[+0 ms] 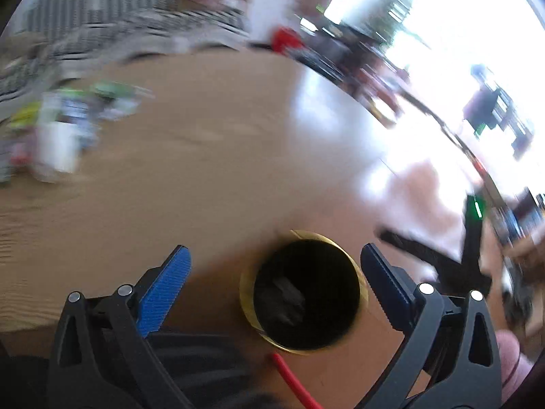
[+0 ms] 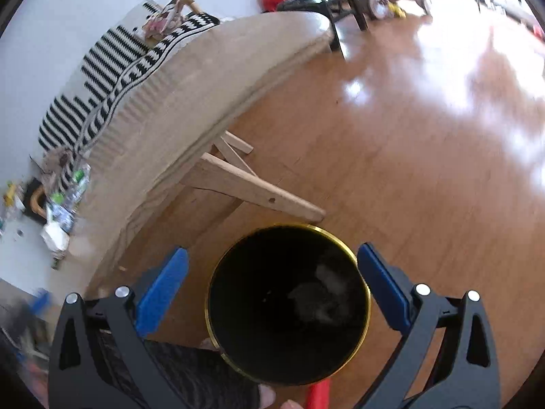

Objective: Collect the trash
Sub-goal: 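Return both tools to the table above the remaining trash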

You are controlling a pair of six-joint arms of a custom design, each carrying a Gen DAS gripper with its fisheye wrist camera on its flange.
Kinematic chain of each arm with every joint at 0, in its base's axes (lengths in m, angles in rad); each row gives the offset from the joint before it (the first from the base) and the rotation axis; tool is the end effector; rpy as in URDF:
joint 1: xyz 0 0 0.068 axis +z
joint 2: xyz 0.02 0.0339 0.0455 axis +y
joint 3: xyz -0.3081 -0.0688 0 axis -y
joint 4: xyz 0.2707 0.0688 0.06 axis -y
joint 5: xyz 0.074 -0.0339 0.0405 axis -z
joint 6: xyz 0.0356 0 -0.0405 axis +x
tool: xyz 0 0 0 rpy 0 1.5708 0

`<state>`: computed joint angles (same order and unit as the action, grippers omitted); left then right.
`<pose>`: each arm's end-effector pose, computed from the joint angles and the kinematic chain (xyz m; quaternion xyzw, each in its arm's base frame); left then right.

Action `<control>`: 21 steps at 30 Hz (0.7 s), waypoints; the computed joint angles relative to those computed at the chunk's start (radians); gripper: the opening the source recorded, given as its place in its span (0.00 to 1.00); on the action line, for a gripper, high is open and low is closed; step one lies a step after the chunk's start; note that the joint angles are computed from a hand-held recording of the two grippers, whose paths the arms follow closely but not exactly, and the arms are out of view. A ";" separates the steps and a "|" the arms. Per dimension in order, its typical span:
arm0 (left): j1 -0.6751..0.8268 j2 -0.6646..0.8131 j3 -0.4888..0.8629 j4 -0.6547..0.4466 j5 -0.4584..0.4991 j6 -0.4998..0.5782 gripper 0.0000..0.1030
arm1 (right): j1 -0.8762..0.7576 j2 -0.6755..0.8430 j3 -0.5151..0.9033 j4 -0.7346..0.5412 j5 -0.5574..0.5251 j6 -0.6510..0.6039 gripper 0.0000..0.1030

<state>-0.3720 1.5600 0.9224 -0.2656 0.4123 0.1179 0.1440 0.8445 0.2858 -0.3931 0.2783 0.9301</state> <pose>0.3078 -0.1354 0.2249 0.2893 0.8809 -0.2325 0.2936 0.1395 0.0103 0.1631 0.4003 0.8552 0.0408 0.3268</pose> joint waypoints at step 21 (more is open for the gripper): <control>0.543 0.816 1.054 -0.395 -0.126 0.130 0.94 | 0.120 1.223 1.319 -0.019 -0.050 -0.517 0.93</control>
<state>0.1715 2.3758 1.9765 -0.6604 0.2862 0.2476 0.2640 2.0673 1.6045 -0.4122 0.2285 0.4133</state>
